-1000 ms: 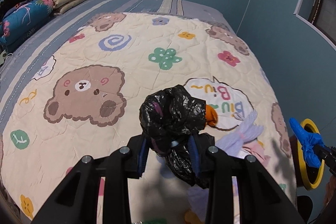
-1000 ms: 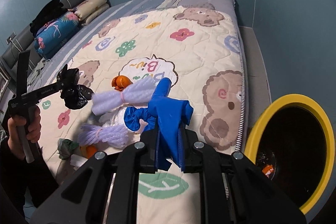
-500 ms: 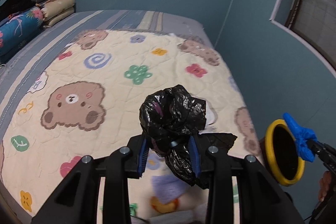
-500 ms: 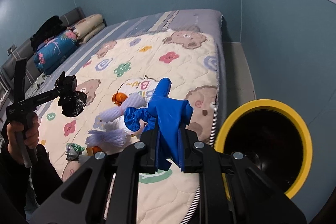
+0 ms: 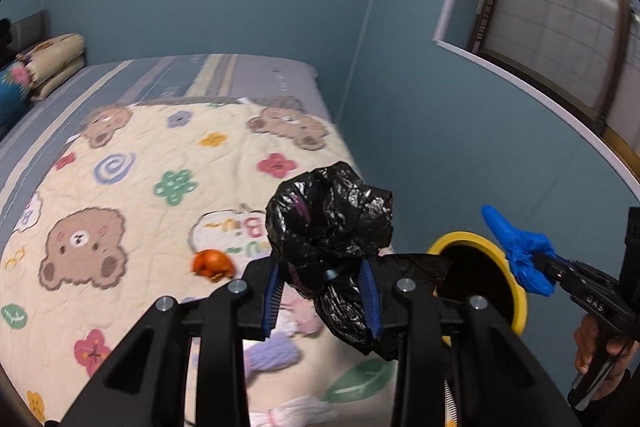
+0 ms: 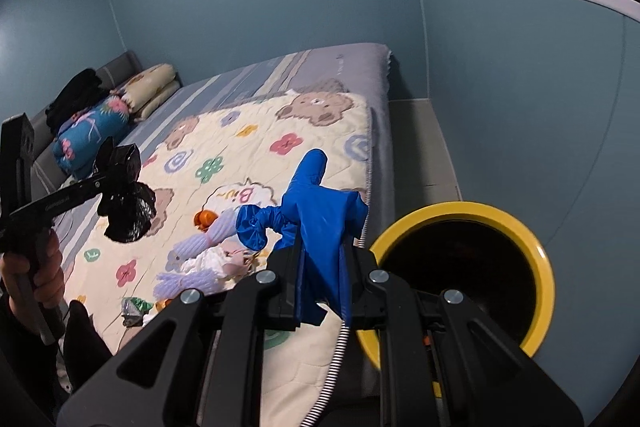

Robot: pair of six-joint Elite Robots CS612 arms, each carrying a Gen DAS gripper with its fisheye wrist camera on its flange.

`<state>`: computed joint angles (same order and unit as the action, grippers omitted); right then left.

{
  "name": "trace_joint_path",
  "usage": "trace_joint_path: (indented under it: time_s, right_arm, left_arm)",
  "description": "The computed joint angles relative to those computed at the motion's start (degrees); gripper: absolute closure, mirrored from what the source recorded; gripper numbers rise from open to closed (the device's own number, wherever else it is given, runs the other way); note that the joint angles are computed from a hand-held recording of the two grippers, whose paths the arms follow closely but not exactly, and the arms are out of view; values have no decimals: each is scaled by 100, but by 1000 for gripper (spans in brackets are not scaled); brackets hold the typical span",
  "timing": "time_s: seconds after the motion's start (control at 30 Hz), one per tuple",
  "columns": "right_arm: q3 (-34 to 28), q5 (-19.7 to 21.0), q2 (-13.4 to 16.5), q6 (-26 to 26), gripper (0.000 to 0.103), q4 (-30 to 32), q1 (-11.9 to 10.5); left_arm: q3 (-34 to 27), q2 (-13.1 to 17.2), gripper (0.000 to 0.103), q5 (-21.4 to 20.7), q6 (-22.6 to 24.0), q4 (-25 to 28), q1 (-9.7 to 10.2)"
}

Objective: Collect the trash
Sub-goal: 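Carry the black bag and blue glove to the yellow bin and release both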

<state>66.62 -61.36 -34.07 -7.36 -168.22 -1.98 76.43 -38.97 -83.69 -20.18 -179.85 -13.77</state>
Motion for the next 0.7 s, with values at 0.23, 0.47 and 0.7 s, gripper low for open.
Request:
trace_joint_path:
  time_s: [0.23,0.47,0.7]
  right_arm:
    - [34,-100,-8,266,90,-194,-165]
    - [-13,-219,74,507,90,-233,-316]
    - [-156,-383,229,687,90,-143,-409]
  left_arm:
    - [-332,153,72,-361,136,70,-130]
    - [-762,402,72,-707,205,326,-250]
    - [-1374,770,72,-941,261,804,-374]
